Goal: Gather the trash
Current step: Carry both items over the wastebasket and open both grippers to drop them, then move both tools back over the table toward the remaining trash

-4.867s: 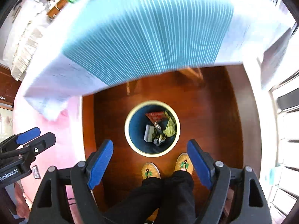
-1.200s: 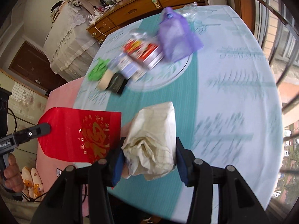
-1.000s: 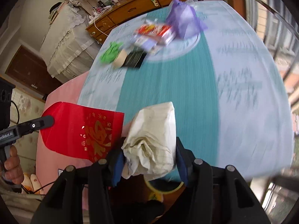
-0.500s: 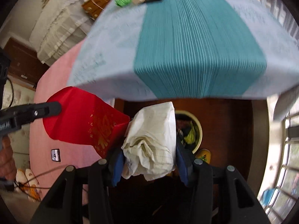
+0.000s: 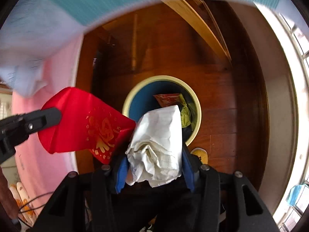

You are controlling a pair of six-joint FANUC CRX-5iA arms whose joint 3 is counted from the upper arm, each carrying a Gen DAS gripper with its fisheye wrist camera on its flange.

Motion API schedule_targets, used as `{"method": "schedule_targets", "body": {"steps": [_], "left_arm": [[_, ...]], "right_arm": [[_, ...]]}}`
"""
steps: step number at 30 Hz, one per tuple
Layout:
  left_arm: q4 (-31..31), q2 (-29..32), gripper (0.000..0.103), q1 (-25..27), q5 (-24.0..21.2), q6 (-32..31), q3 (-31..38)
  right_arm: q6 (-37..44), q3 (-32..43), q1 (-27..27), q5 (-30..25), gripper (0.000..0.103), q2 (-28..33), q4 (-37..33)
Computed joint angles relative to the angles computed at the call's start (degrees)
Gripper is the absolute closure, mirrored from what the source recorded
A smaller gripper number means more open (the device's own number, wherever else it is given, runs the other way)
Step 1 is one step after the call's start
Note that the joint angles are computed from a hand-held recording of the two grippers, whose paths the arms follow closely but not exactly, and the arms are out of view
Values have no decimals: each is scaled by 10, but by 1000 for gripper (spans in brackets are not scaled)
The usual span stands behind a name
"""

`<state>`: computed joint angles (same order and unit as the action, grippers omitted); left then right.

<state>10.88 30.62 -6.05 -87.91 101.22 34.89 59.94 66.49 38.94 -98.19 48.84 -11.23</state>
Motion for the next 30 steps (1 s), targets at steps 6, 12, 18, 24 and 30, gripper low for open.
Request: {"method": "schedule_targets", "body": {"steps": [6, 12, 18, 24, 30], "left_arm": [[-24, 17, 99, -9, 33, -4, -24], [-27, 38, 99, -13, 43, 10, -17], [-25, 51, 97, -14, 43, 14, -7], [-48, 61, 72, -21, 29, 10, 17], [-48, 56, 26, -19, 42, 15, 13]], "right_arm": [[-1, -41, -9, 51, 54, 13, 2], [9, -45, -11, 59, 54, 21, 0], [12, -55, -15, 58, 54, 22, -5], [20, -23, -19, 41, 48, 46, -15], [23, 9, -22, 35, 34, 67, -29]]}}
